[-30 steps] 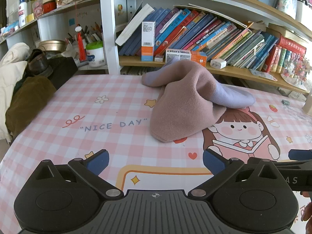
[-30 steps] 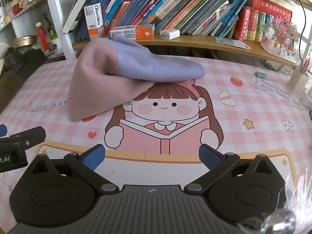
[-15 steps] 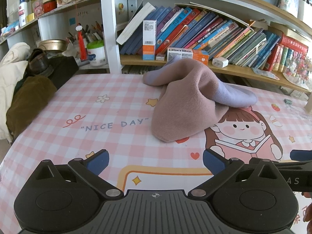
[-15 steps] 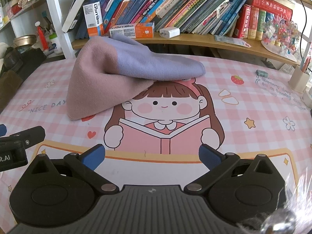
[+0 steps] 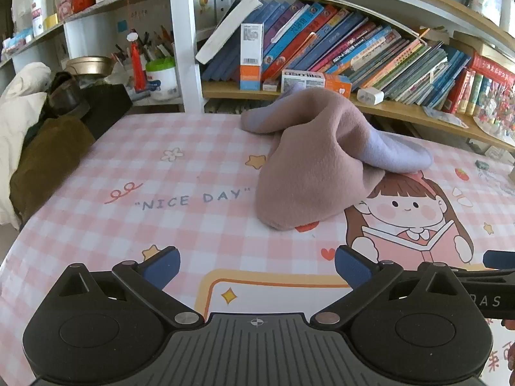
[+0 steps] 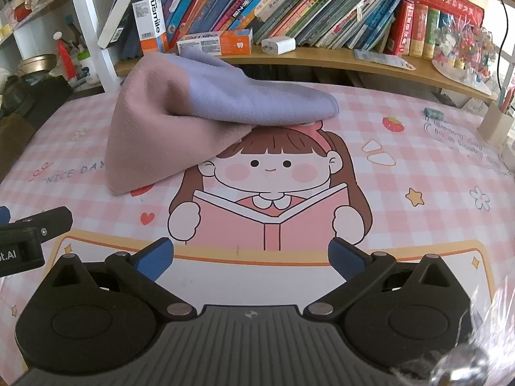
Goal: Fold clothes
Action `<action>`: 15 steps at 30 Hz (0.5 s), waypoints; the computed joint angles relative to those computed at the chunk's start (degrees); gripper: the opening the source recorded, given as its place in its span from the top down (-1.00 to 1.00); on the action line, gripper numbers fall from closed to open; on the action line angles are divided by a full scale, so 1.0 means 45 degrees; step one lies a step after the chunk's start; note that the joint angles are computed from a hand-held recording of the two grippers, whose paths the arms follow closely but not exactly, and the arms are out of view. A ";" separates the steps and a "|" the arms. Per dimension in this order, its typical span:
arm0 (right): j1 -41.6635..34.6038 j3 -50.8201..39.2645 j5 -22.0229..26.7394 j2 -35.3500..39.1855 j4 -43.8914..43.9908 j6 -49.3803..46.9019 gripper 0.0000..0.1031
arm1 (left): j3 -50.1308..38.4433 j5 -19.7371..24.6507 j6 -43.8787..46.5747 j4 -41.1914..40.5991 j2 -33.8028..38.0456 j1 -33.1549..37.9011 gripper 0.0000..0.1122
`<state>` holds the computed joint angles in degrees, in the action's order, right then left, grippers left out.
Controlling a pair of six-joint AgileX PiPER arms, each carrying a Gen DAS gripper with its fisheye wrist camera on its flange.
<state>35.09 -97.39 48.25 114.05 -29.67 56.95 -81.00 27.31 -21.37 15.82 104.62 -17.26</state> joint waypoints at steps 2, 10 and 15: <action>-0.0054 0.0011 -0.0048 0.0009 0.0120 -0.0043 -1.00 | -0.0018 -0.0017 0.0326 -0.0304 0.0022 0.0016 -0.84; -0.0229 0.0264 -0.0517 -0.0089 0.0614 -0.0321 -1.00 | 0.0061 -0.0222 0.1476 -0.1218 0.0019 -0.0068 -0.84; -0.0332 0.0378 -0.0746 -0.0128 0.0934 -0.0478 -1.00 | 0.0157 -0.0380 0.1195 -0.0842 -0.0016 -0.0127 -0.84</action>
<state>33.60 -95.69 44.89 113.47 -25.47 54.80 -80.29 25.60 -15.99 12.03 104.55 -17.83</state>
